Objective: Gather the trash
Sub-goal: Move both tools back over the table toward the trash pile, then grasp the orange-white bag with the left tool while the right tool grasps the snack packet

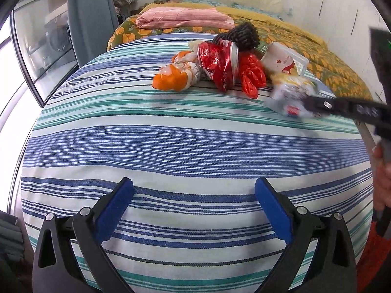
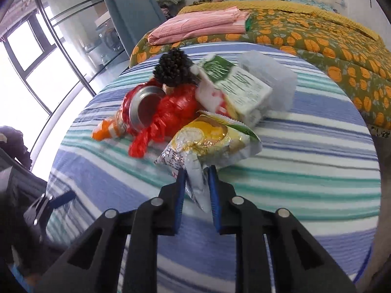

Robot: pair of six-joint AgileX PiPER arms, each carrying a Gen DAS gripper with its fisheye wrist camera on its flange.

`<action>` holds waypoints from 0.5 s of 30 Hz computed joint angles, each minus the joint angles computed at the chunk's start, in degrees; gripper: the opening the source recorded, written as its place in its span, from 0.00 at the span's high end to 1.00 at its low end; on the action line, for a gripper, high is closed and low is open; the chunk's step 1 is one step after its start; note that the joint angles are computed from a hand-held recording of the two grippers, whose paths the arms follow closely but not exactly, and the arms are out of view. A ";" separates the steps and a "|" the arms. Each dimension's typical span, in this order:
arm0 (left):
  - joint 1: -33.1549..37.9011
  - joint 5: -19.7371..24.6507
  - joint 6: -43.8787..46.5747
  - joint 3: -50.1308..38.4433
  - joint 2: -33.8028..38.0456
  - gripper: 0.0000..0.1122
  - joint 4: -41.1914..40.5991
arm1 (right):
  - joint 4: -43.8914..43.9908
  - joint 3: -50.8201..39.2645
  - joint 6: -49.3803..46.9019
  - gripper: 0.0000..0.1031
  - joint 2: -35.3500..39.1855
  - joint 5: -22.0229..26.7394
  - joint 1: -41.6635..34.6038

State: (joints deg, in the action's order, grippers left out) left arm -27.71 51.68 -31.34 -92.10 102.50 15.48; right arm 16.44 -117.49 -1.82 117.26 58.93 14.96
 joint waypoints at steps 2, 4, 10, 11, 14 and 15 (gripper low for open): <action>0.01 0.44 0.65 -0.53 0.33 0.13 -0.06 | 1.28 4.00 -2.50 0.82 -2.75 -0.18 -1.65; 1.03 0.04 3.68 -1.24 0.61 0.13 -2.49 | 1.14 7.74 -5.11 0.82 -5.46 -0.31 -2.93; 9.22 -3.08 16.36 -9.37 4.42 0.13 -12.80 | -3.92 20.71 -5.20 0.33 -14.16 -8.69 -2.31; 10.50 -2.52 18.66 -13.38 6.91 0.13 -13.59 | -3.71 22.67 -5.12 0.33 -15.23 -9.69 -2.23; 11.58 1.81 22.42 -24.58 13.88 0.14 -13.01 | -2.14 26.47 -4.99 0.33 -16.39 -10.53 -1.72; 11.74 4.16 25.01 -29.43 16.84 0.15 -13.58 | -1.62 27.85 -5.30 0.33 -16.58 -10.97 -1.29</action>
State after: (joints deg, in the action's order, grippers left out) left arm -15.98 55.83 -6.32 -121.53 119.33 1.90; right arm 14.83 -89.64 -7.11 100.69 47.96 13.67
